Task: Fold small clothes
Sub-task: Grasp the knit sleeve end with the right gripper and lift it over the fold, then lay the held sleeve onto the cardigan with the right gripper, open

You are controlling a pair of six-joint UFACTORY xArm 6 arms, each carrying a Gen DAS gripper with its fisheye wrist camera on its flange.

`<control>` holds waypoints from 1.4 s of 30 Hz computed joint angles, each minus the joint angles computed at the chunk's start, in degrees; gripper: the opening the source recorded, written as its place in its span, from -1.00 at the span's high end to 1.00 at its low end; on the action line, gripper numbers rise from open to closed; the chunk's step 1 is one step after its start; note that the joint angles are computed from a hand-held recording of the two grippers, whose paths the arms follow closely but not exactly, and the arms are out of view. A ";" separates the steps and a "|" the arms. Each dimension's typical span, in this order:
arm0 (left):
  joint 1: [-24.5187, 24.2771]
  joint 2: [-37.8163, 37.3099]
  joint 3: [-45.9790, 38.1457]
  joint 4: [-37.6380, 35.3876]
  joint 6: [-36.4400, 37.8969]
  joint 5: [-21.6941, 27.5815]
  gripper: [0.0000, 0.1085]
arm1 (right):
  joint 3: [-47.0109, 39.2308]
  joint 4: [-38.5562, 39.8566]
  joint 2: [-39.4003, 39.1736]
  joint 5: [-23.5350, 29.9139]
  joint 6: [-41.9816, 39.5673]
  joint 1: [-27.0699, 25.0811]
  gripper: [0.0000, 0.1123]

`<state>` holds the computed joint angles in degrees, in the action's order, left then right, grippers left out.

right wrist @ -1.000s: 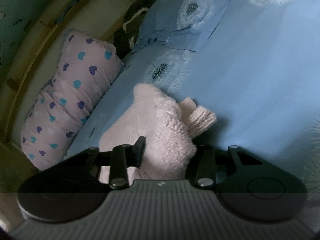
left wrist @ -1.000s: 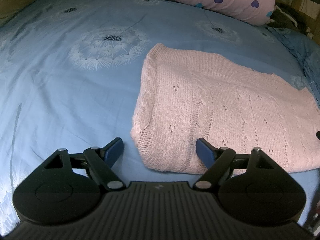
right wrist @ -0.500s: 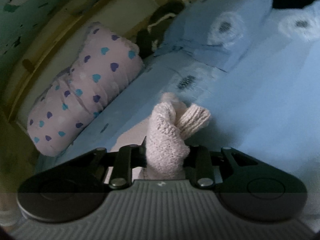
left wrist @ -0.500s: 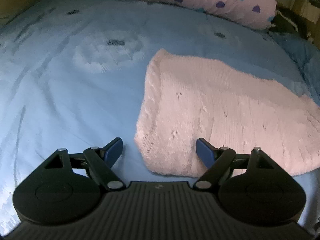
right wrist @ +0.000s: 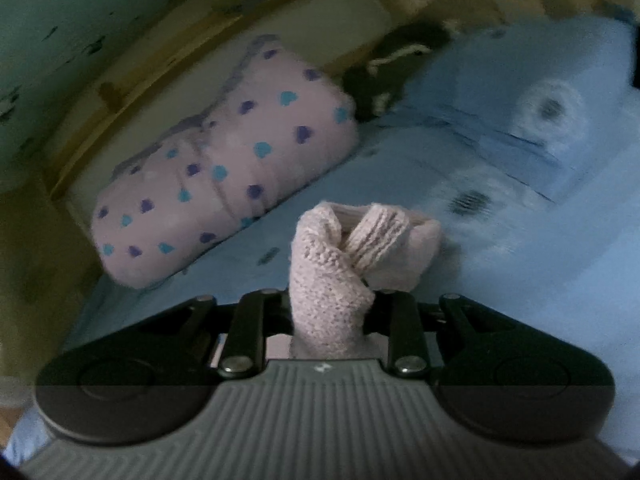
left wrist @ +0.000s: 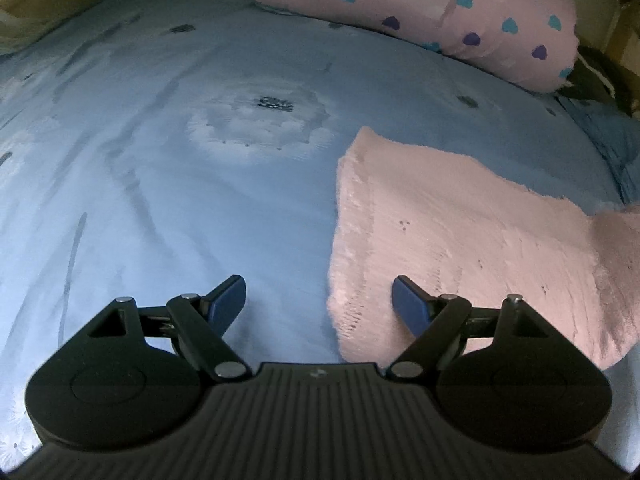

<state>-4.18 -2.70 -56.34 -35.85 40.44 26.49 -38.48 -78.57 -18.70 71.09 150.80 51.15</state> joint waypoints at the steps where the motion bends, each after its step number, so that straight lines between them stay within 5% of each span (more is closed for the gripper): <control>1: 0.25 0.10 -0.24 -0.16 -0.08 0.18 -0.55 | -1.49 -0.92 1.08 -1.05 -1.80 -0.55 0.51; 7: 1.13 0.59 -1.04 -0.18 -1.07 0.41 -0.55 | -12.40 -5.34 10.60 -6.62 -13.89 -2.41 0.53; 17: 3.18 1.69 -2.80 -1.23 -1.89 2.39 -0.55 | -23.54 -4.21 26.50 -26.03 -27.93 -7.01 0.55; 29: 6.75 3.28 -6.10 -4.51 -3.31 3.53 -0.55 | -22.79 -15.86 22.40 -24.76 -1.37 -7.70 0.57; 33: 8.82 4.52 -7.70 -4.81 -5.40 2.80 -0.55 | -28.83 -20.91 27.70 -27.20 -8.82 -5.97 0.58; 37: 9.90 4.50 -8.30 -7.81 -2.65 4.53 -0.55 | -35.45 -13.17 36.35 -33.62 -23.20 -5.52 0.55; 42: 9.50 2.52 -7.39 -15.37 5.66 8.02 -0.55 | -37.26 -11.84 39.05 -31.18 -32.30 -2.16 0.28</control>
<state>5.32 -0.18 -63.73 -51.22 46.10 34.51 -75.75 -90.41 20.35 39.91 118.50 49.00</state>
